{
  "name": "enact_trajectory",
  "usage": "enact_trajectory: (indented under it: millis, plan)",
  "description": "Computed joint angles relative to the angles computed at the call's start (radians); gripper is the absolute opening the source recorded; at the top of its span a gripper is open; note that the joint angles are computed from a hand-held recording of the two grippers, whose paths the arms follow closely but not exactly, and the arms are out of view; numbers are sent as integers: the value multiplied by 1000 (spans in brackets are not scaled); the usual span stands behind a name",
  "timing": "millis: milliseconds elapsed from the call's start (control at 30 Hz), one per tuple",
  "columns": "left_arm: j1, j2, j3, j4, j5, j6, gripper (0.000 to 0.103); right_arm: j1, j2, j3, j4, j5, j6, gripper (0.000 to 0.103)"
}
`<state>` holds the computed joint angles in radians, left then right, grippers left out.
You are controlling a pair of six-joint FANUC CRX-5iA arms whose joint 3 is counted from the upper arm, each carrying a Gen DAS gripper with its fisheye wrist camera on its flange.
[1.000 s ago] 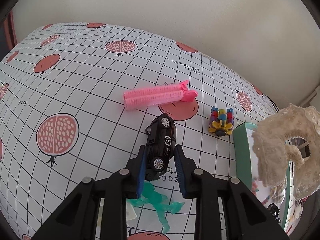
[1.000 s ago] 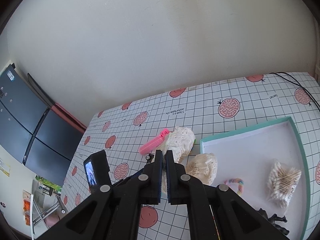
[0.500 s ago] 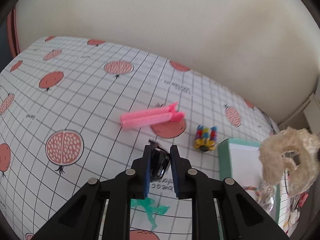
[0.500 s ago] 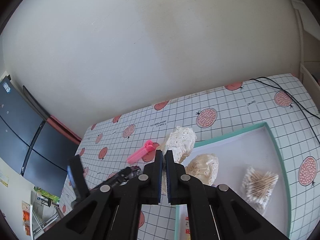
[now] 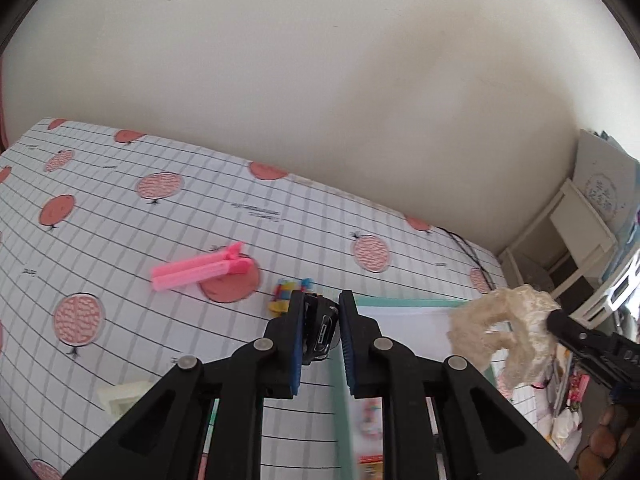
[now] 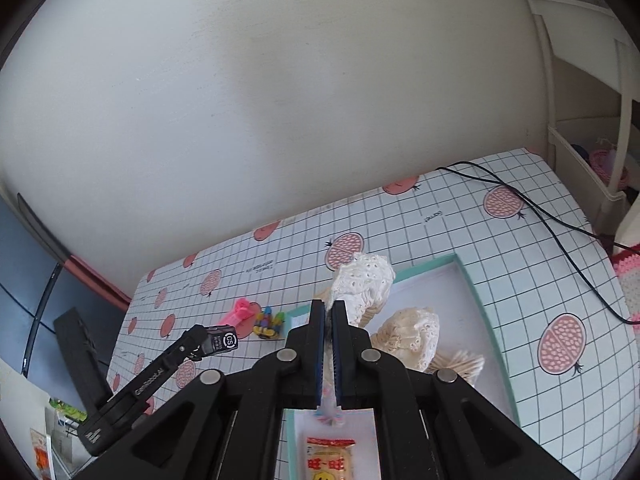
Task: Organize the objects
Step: 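Carry the car over the box with the left tool while the right tool drops the lace inside, then lower the black car into the box and open the left tool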
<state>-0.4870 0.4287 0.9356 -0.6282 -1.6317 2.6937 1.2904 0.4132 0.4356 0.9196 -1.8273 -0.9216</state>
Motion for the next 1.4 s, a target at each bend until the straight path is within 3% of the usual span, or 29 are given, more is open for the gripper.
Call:
enact_trajectory:
  millis: [233, 533, 800, 1100, 1200, 1400]
  plan:
    - [-7, 85, 69, 39, 45, -42, 17, -2, -32, -68, -42, 33, -45, 4]
    - [10, 86, -13, 98, 139, -5, 17, -26, -36, -98, -98, 93, -40, 4]
    - [29, 80, -72, 144, 161, 9, 17, -52, -58, -157, -164, 205, -58, 4]
    - [16, 116, -6, 135, 107, -31, 18, -75, -63, -180, -240, 291, -44, 4]
    - [27, 125, 7, 161, 100, -45, 18, -80, -87, -210, -269, 359, 8, 4]
    - [46, 161, 67, 220, 45, -97, 21, -85, -100, -229, -293, 398, 2, 6]
